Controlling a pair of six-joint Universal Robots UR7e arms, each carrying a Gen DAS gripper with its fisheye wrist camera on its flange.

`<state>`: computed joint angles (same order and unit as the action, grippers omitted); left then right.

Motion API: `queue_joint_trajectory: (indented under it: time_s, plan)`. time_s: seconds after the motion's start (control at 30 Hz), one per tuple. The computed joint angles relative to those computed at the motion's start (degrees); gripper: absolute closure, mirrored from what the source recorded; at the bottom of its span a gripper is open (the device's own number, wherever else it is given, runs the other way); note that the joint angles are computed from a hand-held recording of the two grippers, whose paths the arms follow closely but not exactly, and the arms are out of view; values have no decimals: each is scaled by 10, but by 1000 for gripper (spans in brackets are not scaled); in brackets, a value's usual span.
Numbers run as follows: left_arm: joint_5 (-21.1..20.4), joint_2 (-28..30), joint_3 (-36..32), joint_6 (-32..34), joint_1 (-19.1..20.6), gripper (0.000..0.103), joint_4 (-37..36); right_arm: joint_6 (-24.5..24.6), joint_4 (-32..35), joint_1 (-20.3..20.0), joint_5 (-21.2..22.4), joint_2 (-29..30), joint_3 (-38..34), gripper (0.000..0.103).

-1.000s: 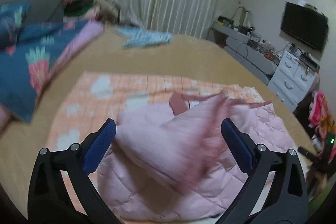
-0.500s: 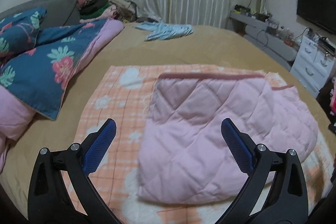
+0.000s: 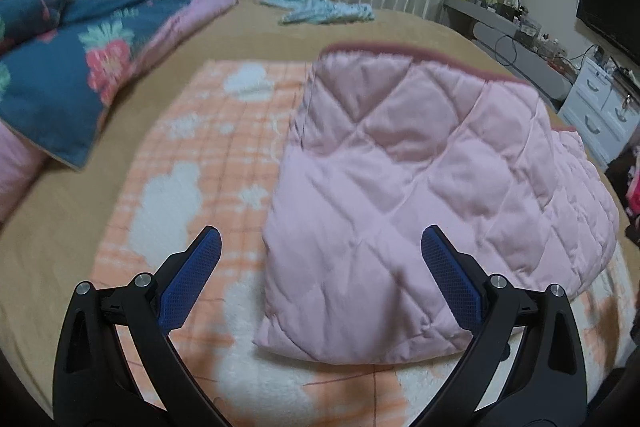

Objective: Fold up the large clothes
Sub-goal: 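Grasp the folded jacket's edge with the left gripper while the right gripper grasps beside it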

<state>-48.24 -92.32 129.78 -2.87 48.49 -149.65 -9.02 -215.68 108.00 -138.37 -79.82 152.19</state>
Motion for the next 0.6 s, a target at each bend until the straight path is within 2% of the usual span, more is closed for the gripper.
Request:
queue_joint_trajectory:
  time_s: [0.13, 0.27, 0.3, 0.33, 0.37, 0.4, 0.43, 0.47, 0.5, 0.57, 0.6]
  plan:
    - [-44, 16, -4, -9, 43, 9, -9, -21, 5, -29, 17, 17, -14, 4]
    - [-92, 26, -6, -22, 69, 9, -24, -29, 3, -66, 49, 23, -22, 4]
    - [-101, 26, -4, -20, 71, 11, -31, -28, 2, -78, 64, 23, -23, 4]
    - [-104, 27, 0, -14, 70, 18, -40, -27, 2, -84, 73, 23, -23, 5]
    - [-108, 29, 4, -4, 66, 42, -48, -28, 1, -90, 83, 24, -23, 23]
    - [-102, 30, 10, 4, 58, 55, -57, -21, 24, -96, 105, 15, -24, 40]
    - [-83, 31, 19, 15, 43, 60, -72, -11, 41, -93, 103, 13, -29, 52]
    - [-72, 29, 24, 29, 33, 72, -80, -3, 43, -80, 78, 23, -38, 60]
    - [-55, 30, 32, 44, 19, 80, -96, -2, 48, -64, 60, 30, -50, 66]
    - [-37, 32, 33, 52, 2, 85, -113, -32, 45, -32, 30, 45, -75, 80]
    - [-31, 33, 30, 47, -2, 86, -120, -43, 40, -23, 26, 48, -83, 82]
